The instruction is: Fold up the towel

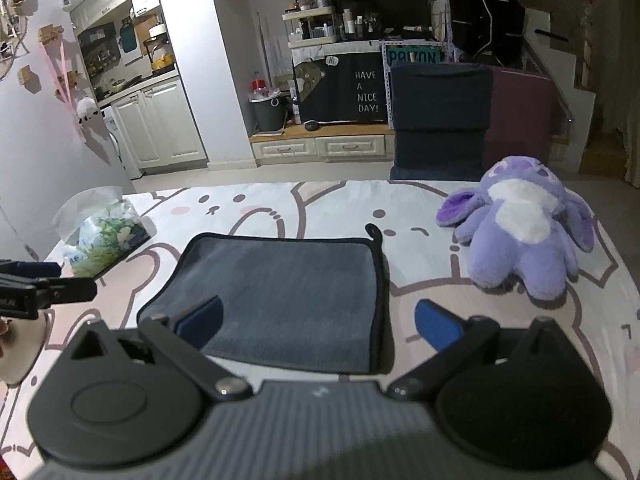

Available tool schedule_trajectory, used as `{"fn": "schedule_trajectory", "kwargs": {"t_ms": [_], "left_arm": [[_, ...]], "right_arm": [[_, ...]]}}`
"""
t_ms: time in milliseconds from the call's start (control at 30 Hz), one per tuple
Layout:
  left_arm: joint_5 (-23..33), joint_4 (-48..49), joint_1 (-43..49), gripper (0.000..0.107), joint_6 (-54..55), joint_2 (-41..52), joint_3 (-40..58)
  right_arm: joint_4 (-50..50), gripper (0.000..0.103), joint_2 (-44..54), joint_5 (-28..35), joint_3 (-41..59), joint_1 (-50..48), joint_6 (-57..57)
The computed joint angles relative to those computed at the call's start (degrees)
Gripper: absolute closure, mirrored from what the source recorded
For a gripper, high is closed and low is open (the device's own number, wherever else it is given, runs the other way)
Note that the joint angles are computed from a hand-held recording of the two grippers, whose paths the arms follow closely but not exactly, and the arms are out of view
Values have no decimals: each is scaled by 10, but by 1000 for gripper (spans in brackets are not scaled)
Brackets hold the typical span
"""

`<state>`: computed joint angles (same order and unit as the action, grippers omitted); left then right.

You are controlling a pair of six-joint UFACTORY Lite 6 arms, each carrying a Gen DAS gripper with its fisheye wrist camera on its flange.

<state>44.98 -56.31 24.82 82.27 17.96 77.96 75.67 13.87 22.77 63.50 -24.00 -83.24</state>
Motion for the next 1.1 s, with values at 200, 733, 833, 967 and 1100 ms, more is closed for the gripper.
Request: {"fn": "schedule_trajectory", "kwargs": {"t_ms": [200, 733, 833, 967, 1100], "left_arm": [[28, -3, 35, 4, 27, -54, -48], [137, -12, 147, 4, 99, -163, -135], [157, -15, 166, 4, 115, -183, -152], [180, -13, 192, 4, 136, -207, -174], [199, -13, 220, 4, 154, -227, -194]], "right_arm": [[-10, 0, -68, 14, -60, -13, 0], [-43, 0, -245, 60, -200, -50, 10], [-49, 0, -276, 70, -221, -61, 11], [-51, 0, -313, 87, -250, -78, 5], [-65, 0, -352, 102, -277, -89, 6]]}}
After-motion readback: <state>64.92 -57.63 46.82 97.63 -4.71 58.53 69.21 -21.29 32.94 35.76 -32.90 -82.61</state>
